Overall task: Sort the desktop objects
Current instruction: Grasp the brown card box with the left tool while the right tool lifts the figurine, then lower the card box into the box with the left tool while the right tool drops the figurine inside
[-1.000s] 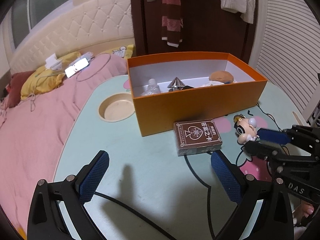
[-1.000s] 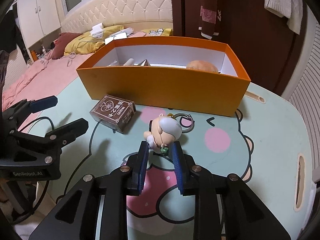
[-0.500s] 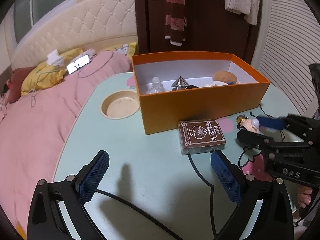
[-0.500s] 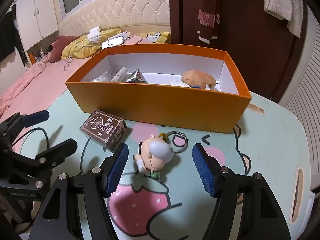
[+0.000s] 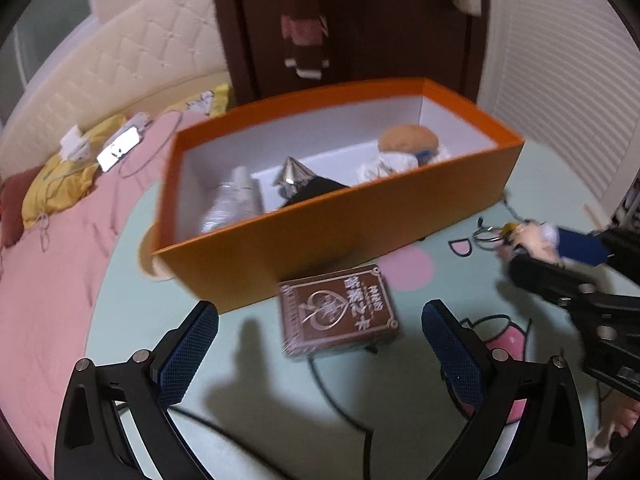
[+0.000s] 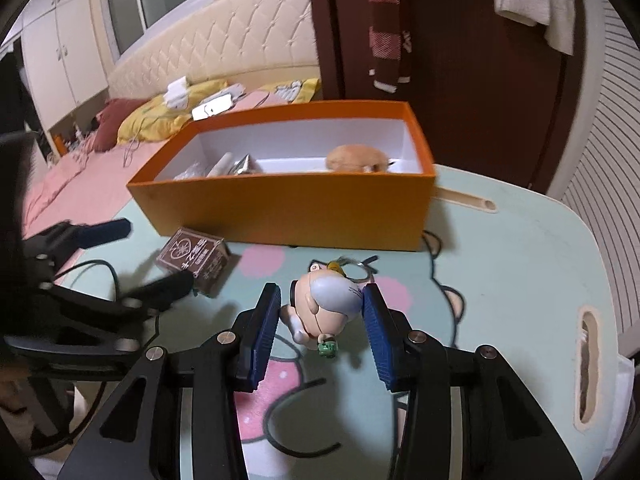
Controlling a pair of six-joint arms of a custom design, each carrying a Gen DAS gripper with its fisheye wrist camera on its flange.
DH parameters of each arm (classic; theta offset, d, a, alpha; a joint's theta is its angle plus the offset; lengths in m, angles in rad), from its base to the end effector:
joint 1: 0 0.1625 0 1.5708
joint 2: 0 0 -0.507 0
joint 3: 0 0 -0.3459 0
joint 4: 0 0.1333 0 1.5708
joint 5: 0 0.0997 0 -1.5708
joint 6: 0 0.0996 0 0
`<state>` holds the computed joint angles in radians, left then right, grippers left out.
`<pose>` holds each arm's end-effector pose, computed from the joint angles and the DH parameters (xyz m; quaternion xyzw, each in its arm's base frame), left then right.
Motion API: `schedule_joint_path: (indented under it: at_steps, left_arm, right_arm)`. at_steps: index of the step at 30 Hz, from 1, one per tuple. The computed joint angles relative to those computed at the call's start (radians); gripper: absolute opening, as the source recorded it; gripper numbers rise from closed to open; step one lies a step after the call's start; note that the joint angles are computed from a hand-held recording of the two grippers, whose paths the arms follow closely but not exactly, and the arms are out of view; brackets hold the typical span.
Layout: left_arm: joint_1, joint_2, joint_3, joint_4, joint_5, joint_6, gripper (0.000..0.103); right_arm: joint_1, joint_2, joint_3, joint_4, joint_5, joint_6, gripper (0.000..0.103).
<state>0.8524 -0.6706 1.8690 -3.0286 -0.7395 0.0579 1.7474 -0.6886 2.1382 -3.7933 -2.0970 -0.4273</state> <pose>-0.2633 -0.6155 0.1161 0.2950 0.8595 -0.2418 0.3404 0.1812 -0.5414 0.1493 0.1724 -0.8831 0.3310 0.2845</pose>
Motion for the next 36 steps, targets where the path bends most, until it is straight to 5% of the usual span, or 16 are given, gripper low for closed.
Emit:
schedule_joint_path:
  at_steps: [5, 7, 22, 36]
  left_arm:
    - [0.003, 0.016, -0.038, 0.023, -0.023, 0.008, 0.099]
    - [0.001, 0.017, -0.031, 0.006, -0.017, 0.012, 0.054]
    - [-0.025, -0.116, 0.076, -0.114, -0.105, 0.006, 0.056]
    - [0.001, -0.083, -0.108, -0.174, -0.163, 0.166, 0.056]
  right_arm:
    - [-0.012, -0.023, 0.014, 0.01, 0.029, 0.018, 0.044]
    - [-0.014, -0.026, 0.015, 0.019, 0.036, 0.022, 0.044]
    - [0.014, -0.02, 0.014, 0.003, 0.021, 0.012, 0.044]
    - [0.062, -0.043, -0.129, 0.114, 0.088, -0.036, 0.044]
